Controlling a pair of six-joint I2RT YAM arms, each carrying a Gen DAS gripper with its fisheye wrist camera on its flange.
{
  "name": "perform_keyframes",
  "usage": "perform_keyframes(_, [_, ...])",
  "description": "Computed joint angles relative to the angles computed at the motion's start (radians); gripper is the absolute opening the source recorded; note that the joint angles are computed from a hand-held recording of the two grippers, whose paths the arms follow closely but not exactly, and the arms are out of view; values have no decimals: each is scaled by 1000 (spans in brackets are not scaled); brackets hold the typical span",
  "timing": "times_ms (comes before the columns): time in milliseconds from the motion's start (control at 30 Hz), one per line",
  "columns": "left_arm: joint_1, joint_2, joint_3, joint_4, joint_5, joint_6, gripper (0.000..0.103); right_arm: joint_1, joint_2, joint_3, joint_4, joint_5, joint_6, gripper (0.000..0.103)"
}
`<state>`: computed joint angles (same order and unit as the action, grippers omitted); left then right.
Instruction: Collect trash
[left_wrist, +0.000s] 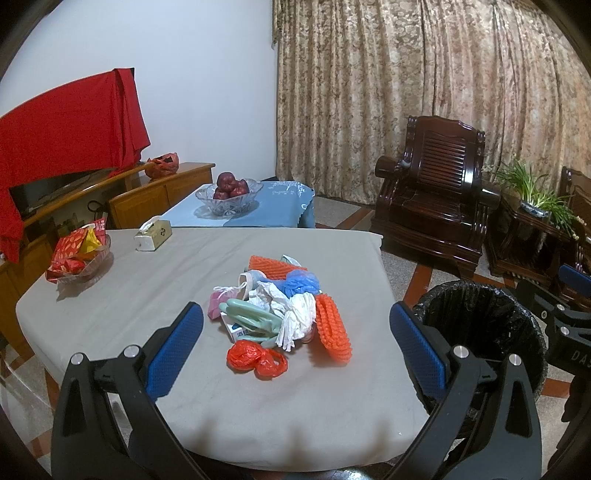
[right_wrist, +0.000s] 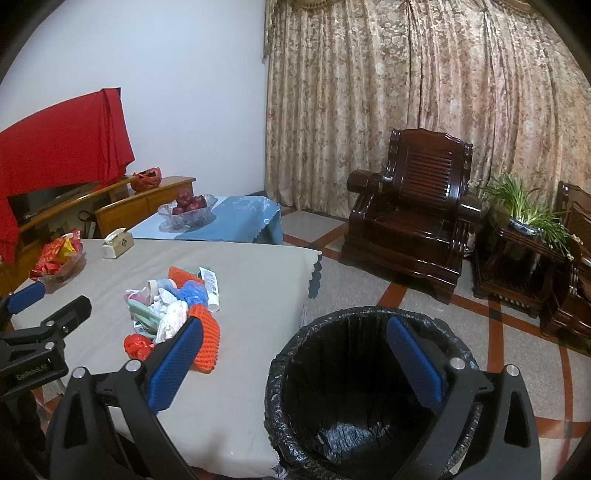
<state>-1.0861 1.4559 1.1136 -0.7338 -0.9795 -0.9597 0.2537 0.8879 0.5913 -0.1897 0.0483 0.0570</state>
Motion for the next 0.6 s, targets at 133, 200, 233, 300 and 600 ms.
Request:
perform_keyframes(133, [4,-5,-7,7,1,6,98,7,2,7,-4,7,5,97])
perform_keyframes(200, [4,-3,-4,4,2,6,98,3,2,4,-2,3,4,97])
perform_keyframes(233, [1,-1,0,1,1,2,98,3,2,4,-2,3,4,97])
perform_keyframes(300, [5,-5,-7,7,3,8,98,4,3,5,-4,4,4,97])
perform_keyframes(600, [5,-4,-6,7,3,6,98,13,26,-11,30,16,14,97])
